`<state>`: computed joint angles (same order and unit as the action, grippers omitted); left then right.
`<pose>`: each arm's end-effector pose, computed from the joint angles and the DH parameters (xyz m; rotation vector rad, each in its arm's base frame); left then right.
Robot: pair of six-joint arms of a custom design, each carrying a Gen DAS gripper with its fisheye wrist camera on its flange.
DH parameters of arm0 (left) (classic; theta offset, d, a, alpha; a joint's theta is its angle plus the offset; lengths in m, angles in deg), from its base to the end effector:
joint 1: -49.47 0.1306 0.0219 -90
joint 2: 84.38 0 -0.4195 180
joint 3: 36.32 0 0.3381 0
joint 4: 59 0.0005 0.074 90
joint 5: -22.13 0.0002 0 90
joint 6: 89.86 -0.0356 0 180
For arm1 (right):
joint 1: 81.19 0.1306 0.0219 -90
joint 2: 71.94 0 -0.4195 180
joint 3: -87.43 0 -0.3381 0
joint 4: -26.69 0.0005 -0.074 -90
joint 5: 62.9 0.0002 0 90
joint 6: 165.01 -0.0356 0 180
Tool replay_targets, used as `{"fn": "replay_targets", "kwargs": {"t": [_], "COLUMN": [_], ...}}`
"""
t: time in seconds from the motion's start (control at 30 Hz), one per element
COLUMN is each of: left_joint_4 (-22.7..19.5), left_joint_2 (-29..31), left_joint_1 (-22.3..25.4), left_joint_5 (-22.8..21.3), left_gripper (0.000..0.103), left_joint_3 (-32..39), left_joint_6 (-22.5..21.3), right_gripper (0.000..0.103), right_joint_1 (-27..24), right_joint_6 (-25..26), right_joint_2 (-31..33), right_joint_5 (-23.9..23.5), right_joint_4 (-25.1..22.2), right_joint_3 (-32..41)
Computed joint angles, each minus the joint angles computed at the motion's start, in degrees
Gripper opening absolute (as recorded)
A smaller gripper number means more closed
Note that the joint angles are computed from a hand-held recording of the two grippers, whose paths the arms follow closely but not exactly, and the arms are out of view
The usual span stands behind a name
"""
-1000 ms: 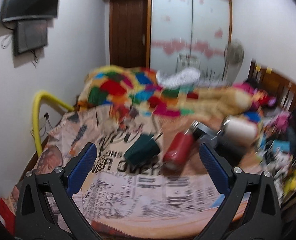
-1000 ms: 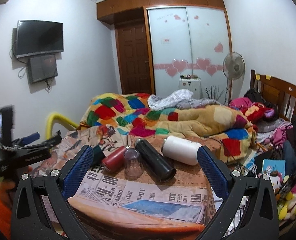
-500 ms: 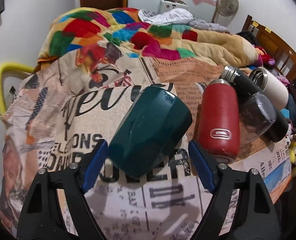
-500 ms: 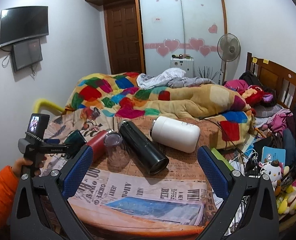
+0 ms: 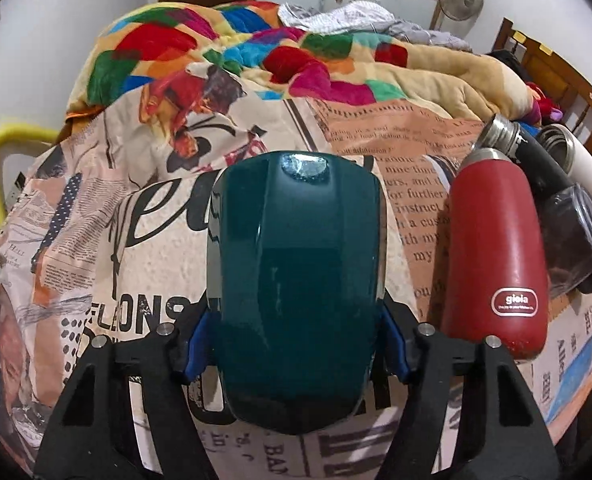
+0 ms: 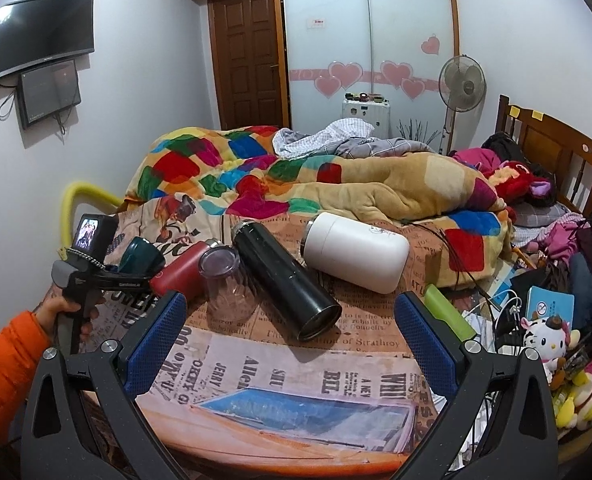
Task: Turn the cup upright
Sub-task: 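Lift the dark green cup with the left gripper and rotate it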
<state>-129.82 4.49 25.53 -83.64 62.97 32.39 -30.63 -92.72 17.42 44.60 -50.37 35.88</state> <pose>0.3688 -0.1537 0.5169 -0.2790 2.5469 -0.0058 0.2403 0.2745 0.6967 -0.4658 2.1673 0.3238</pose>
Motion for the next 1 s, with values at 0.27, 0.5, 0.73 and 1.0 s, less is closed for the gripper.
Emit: {"fn": "replay_targets", "kwargs": {"t": [0.27, 0.5, 0.73, 1.0], "left_joint_4": [-3.5, -11.1, -20.0, -21.2], "left_joint_2": [-2.6, -2.6, 3.3, 10.1], "left_joint_1": [-4.7, -12.5, -22.5, -28.4], "left_joint_5": [-7.5, -13.5, -20.6, -18.5], "left_gripper": [0.068, 0.068, 0.068, 0.068], "left_joint_3": [0.9, 10.4, 25.4, 35.1], "left_joint_6": [2.9, 5.0, 7.0, 7.8], "right_gripper": [0.103, 0.103, 0.103, 0.103], "right_joint_1": [0.1, 0.6, 1.2, 0.9], "right_joint_6": [-0.1, -0.5, -0.9, -0.8], "right_joint_2": [-0.1, -1.5, -3.1, -5.3], "right_joint_5": [-0.2, -0.4, 0.3, 1.0], "right_joint_4": [-0.2, 0.4, 1.1, 1.8], "right_joint_3": [-0.1, -1.0, -0.9, -2.3]}}
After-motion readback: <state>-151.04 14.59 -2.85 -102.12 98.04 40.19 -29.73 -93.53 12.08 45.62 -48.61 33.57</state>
